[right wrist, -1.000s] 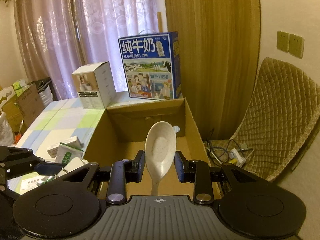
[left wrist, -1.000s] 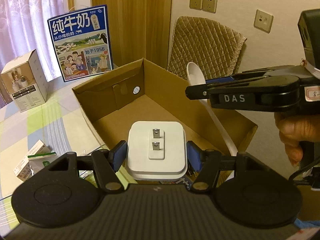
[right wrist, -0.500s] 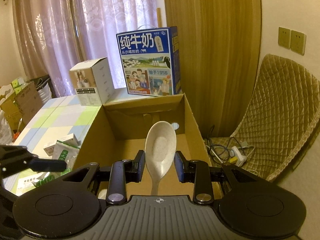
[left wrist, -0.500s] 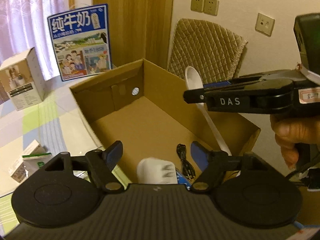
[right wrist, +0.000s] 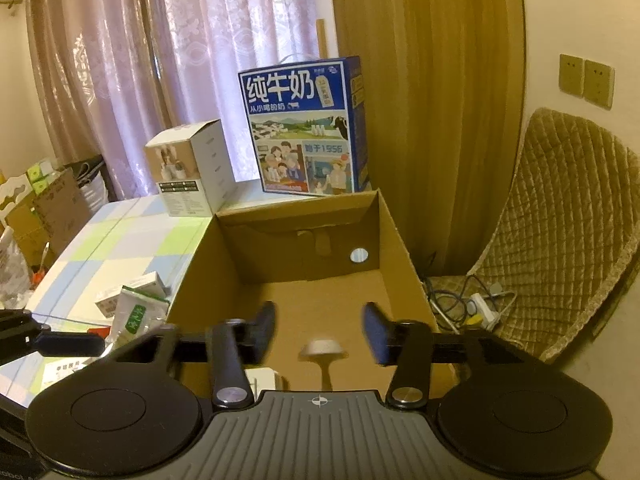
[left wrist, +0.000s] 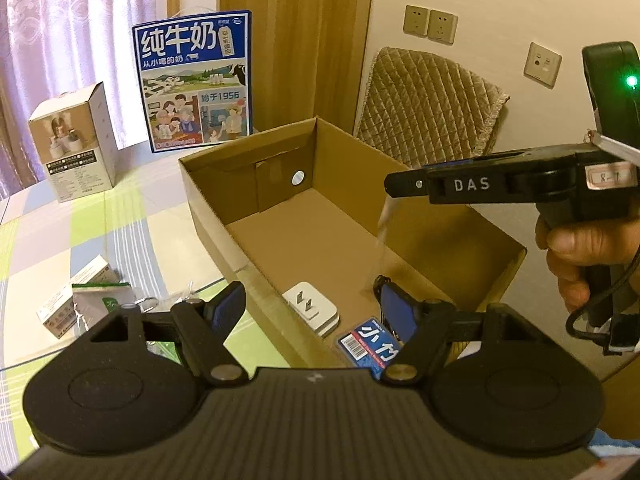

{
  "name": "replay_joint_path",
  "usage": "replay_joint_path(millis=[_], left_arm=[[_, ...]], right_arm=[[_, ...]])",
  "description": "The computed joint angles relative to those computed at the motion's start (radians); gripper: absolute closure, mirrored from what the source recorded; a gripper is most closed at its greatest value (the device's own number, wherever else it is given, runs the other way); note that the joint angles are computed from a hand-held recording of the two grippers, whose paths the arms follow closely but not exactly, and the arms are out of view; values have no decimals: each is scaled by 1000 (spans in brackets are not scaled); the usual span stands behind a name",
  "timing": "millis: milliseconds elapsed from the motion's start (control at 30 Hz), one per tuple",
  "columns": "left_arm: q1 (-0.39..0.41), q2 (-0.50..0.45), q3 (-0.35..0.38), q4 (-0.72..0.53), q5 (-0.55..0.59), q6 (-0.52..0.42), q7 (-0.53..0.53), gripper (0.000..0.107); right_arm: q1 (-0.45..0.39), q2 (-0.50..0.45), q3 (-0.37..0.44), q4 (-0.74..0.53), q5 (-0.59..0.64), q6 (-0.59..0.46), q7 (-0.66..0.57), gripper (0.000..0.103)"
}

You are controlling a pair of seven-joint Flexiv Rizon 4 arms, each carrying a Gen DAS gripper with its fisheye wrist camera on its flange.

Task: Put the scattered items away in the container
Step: 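Open the left tool to drop the plug adapter while the right tool releases the spoon into the box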

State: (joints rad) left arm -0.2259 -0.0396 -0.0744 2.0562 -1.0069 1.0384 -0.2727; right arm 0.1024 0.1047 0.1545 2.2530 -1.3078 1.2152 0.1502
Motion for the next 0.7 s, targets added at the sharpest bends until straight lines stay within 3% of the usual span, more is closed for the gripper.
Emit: replay_joint_path(millis=[700], left_arm=[[26, 100, 63, 88, 10, -18, -26, 36]], right_arm=[[58, 123, 105, 62, 178, -119, 26, 42]])
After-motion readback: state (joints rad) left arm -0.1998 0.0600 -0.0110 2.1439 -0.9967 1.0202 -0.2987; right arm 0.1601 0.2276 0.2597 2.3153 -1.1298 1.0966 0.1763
